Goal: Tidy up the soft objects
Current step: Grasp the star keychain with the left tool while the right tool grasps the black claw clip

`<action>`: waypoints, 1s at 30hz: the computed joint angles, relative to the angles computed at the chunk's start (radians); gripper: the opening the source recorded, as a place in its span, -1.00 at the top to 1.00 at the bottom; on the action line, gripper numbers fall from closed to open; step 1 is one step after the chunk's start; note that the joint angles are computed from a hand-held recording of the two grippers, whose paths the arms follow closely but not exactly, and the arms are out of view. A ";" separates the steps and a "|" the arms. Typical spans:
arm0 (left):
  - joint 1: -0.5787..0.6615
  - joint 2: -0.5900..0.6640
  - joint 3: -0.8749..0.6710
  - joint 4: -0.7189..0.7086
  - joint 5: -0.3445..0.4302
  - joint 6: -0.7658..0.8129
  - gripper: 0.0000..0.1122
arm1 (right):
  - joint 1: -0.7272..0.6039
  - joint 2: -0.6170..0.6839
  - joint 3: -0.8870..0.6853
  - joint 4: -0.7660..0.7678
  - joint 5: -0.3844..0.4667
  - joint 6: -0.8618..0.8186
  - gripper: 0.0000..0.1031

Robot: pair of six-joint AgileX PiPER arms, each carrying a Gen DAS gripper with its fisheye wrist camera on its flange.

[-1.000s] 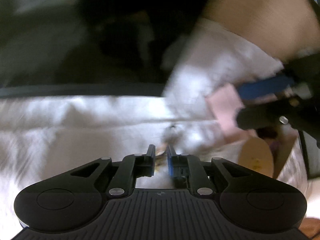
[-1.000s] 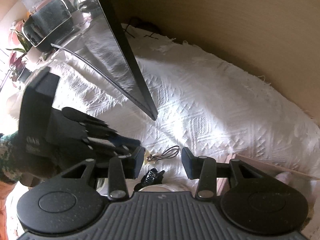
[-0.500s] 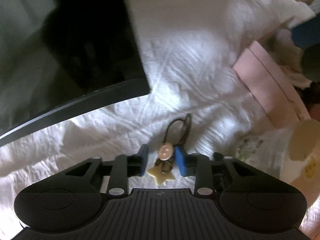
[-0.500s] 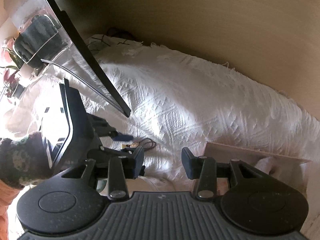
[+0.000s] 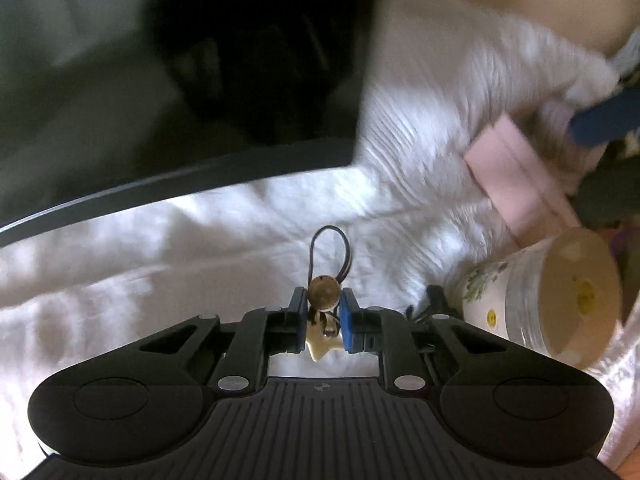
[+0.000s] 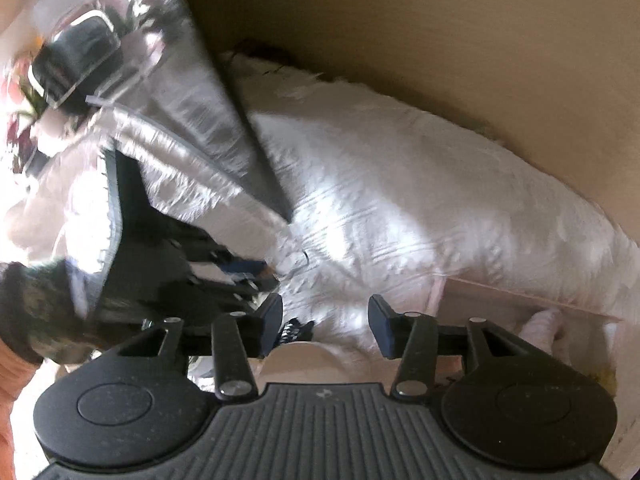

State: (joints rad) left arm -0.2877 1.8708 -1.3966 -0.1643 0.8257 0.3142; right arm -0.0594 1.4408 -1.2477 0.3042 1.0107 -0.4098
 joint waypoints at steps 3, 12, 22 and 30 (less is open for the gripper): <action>0.111 -0.132 0.112 -0.097 -0.069 0.083 0.65 | 0.129 0.059 -0.043 -0.111 0.021 0.115 -0.02; 0.420 -0.437 0.513 -0.448 -0.157 0.400 0.65 | 0.437 0.334 -0.138 -0.445 0.072 0.397 -0.08; 0.634 -0.511 0.727 -0.620 -0.131 0.601 0.65 | 0.489 0.461 -0.221 -0.548 0.128 0.534 -0.06; 0.634 -0.605 0.807 -0.632 -0.120 0.570 0.65 | 0.516 0.470 -0.177 -0.558 0.091 0.504 0.29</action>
